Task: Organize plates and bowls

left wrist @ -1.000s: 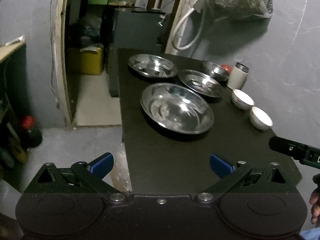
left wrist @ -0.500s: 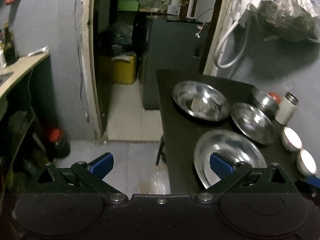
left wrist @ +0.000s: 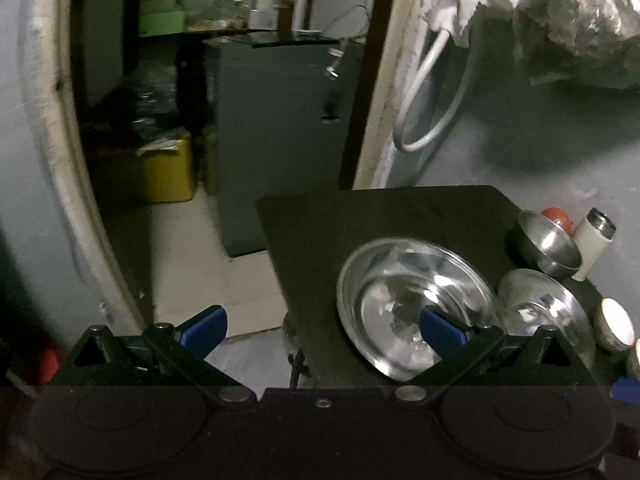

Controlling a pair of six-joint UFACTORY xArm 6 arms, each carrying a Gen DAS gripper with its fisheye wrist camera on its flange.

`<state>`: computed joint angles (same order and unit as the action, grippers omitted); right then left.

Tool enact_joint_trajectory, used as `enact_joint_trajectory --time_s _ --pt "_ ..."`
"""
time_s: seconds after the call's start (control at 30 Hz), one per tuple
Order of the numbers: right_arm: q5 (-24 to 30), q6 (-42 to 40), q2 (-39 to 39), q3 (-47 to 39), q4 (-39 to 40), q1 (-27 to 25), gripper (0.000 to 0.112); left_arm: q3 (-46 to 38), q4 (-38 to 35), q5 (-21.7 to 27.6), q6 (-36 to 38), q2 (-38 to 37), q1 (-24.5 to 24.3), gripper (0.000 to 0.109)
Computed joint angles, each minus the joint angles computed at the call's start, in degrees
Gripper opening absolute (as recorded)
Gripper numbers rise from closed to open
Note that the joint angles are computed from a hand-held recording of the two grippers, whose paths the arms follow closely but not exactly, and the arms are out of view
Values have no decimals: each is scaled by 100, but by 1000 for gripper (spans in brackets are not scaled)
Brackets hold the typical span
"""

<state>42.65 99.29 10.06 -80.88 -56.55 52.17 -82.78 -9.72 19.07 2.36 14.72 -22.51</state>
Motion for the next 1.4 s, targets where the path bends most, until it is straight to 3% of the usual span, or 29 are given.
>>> enact_joint_trajectory --time_s 0.2,0.37,0.63,0.7,0.77,0.97,1.3,1.4 --pt "-365 -254 884 -903 539 -366 103 -1666 -556 735 1090 1262 41 97" --pt "-554 -369 1384 -1398 915 -559 100 -2262 -932 1055 1657 1709 78 92" --pt "-520 -424 1858 -1930 1191 -714 87 -2857 -1338 1535 2095 2123 139 66" --pt "-485 -453 1929 -2015 1276 -735 85 -2976 -1400 1647 2151 2198 149 51" --pt "-460 -467 1971 -2051 1354 -751 83 -3087 -1489 1788 2240 2266 163 43" --pt "-422 -659 2162 -2279 1576 -797 61 -3228 -1590 2011 2300 2358 186 17" --pt "-256 -638 2280 -2403 1653 -821 28 -3152 -1719 2078 2392 2317 229 9" --pt "-127 -686 2328 -2492 1622 -794 26 -2941 -1819 1982 2500 2192 230 8"
